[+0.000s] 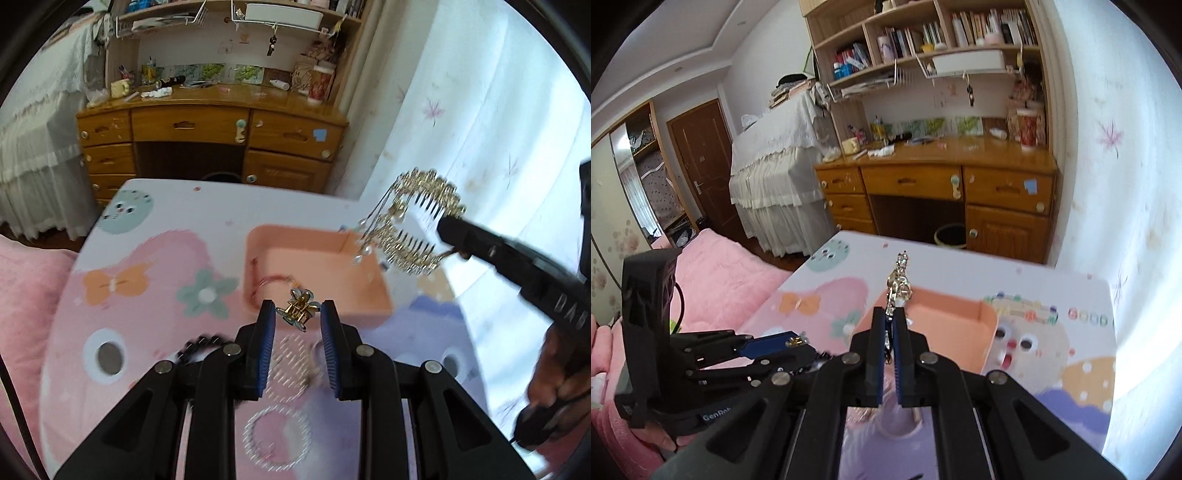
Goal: Organize jewelry
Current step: 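Carry silver comb with right tool into pink box while left drops gold clip there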
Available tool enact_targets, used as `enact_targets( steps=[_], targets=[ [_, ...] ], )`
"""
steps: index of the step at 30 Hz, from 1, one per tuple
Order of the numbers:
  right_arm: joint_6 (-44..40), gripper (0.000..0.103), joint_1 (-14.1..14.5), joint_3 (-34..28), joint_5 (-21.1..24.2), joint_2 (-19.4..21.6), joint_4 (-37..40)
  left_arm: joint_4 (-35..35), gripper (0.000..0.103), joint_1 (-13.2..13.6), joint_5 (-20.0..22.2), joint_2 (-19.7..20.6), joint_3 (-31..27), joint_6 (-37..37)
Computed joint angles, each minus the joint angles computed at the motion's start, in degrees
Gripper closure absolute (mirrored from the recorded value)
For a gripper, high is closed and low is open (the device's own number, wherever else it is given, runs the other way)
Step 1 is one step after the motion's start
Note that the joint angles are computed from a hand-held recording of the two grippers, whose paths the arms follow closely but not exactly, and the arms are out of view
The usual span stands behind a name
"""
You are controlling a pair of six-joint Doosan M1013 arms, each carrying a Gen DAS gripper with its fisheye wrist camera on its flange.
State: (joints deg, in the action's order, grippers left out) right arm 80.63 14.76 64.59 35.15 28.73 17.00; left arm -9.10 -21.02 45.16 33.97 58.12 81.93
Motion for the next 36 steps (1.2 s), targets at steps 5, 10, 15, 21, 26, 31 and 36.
enact_targets(
  steps=[5, 10, 15, 21, 26, 31, 36],
  targets=[
    [3.4, 0.1, -0.28, -1.08, -1.69, 1.08, -2.35, -2.39, 0.08, 0.15, -0.01, 3.18, -4.63, 2.92],
    [5.18, 0.099, -0.52, -2.31, -1.11, 2.62, -4.55, -4.08, 0.08, 0.18, 3.44, 7.56, -11.03, 5.95],
    [8.56, 0.099, -0.85, -3.23, 0.28, 4.04, -6.21, -6.54, 0.08, 0.26, 7.98, 11.59, -16.93, 9.06],
    [11.74, 0.097, -2.2, -4.2, 4.41, 5.4, -1.63, -10.04, 0.062, 0.83, 13.86, 15.22, -22.48, 11.75],
    [18.25, 0.093, -2.24, -3.71, 5.04, 5.11, -4.16, -8.14, 0.043, 0.91, 16.74, 16.38, -25.04, 9.59],
    [21.54, 0.093, -1.96, -2.66, 4.88, 4.08, -6.28, -7.11, 0.037, 1.25, 16.45, 15.09, -23.81, 9.71],
    [25.81, 0.086, -0.77, -0.06, 2.58, 2.16, -10.0, -5.83, 0.036, 1.62, 13.94, 11.51, -18.61, 13.41]
  ],
)
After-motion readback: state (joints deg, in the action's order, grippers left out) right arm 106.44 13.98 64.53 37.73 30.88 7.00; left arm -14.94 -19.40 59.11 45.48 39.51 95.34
